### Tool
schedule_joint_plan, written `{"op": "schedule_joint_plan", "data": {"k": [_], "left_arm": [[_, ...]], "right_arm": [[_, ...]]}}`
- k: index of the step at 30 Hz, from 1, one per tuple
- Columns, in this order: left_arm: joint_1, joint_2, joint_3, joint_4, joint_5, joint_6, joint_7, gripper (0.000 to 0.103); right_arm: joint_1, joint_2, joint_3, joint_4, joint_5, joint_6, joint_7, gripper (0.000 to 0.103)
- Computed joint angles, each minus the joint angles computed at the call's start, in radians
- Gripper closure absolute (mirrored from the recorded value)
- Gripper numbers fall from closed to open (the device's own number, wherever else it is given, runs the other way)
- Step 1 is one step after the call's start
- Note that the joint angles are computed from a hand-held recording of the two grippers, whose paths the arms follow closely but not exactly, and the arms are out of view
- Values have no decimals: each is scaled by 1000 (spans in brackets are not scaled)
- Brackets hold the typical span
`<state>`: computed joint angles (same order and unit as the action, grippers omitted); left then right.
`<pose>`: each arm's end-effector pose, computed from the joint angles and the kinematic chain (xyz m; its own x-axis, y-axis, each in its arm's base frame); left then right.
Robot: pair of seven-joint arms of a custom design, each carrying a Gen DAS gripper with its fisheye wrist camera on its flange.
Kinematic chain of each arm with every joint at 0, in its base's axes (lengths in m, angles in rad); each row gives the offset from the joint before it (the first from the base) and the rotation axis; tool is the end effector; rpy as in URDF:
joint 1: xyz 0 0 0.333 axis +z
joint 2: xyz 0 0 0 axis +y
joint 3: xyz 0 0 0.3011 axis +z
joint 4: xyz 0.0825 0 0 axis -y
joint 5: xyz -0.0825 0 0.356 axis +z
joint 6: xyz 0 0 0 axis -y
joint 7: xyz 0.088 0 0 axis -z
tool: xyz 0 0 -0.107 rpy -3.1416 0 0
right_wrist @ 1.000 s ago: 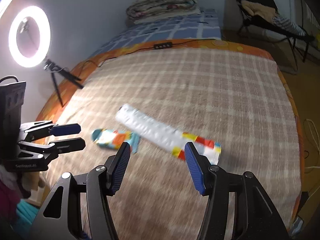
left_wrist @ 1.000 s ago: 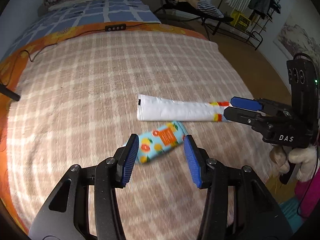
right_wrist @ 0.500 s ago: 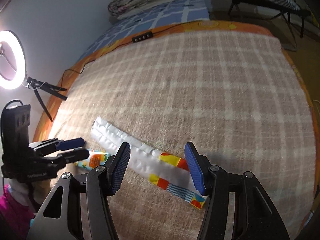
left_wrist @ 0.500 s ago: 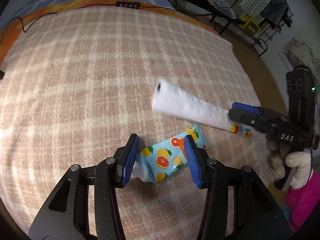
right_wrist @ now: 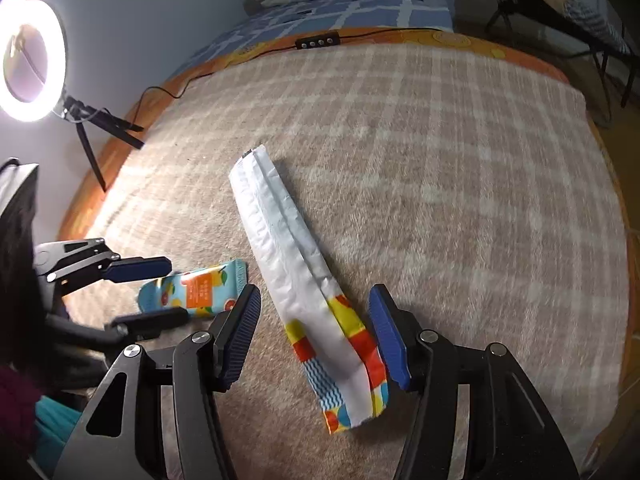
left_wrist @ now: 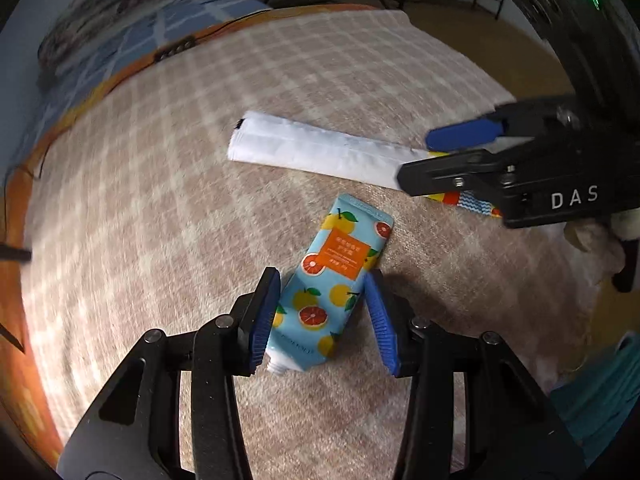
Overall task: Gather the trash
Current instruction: 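Grasp the orange-print cream tube with left gripper while right grasps white snack wrapper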
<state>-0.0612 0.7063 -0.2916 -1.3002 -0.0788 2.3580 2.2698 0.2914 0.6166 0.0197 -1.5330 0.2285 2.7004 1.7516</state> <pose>0.7068 -0.1998 0.3779 -0.7817 -0.6231 -0.0257 -0.5542 0.7130 -0.4296 0.6839 0.2088 0.3594 0.0179 -0.9576 -0.2876 -0.8811 0.1209 -0.4571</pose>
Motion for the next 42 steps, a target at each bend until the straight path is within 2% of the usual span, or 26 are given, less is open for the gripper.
{"op": "schedule_joint_plan", "data": {"k": [10,11,12,13,15,19,21,22,23,24,25,27,28,30,31,37,40,42], "left_arm": [[13,-20,2,-38,-6,35,-21,60],[13,-26,4,-48,-4,43,-26,62],[18,-38,3,-68,-5,59,-26,68],[28,-45,-7,-77,-17,65,-15,81],[29,-61,-4,-93,-17,78,-21,99],[47,-87,-8,-140,-23,104,-10,100],[44,-82,-3,-125,-22,83,-20,93],[42,-81,1,-120,-21,82,-28,72],[43,-86,1,-130,-21,95,-29,44],[43,-86,1,-137,-20,124,-28,36],[42,-87,1,-146,-18,149,-27,35],[30,-69,7,-118,4,122,-34,35],[19,-61,15,-111,20,127,-41,38],[-1,-37,27,-86,52,124,-58,51],[5,-26,15,-73,46,115,-50,58],[19,-27,0,-64,15,93,-70,66],[44,-68,-19,-121,-12,131,-50,87],[50,-101,-21,-163,-17,163,-39,93]], "right_arm": [[73,84,-68,121,-121,-40,73,48],[88,85,-84,122,-145,-43,87,51],[115,90,-114,129,-186,-56,113,59],[128,87,-128,127,-217,-64,122,62],[127,82,-120,122,-240,-65,122,76],[137,70,-122,108,-278,-64,140,84],[141,58,-121,93,-293,-62,145,85],[143,55,-119,88,-297,-61,148,85],[147,50,-123,81,-303,-58,159,85],[147,43,-122,72,-306,-54,165,85],[147,40,-121,69,-307,-54,170,85],[147,26,-123,50,-311,-46,187,85],[144,17,-122,39,-310,-39,193,85],[142,4,-122,22,-312,-28,204,85],[142,1,-123,19,-314,-26,209,85],[142,-16,-126,-5,-333,-23,226,85],[147,-23,-129,-14,-347,-21,233,85],[148,-36,-127,-29,-352,-9,233,85]]}}
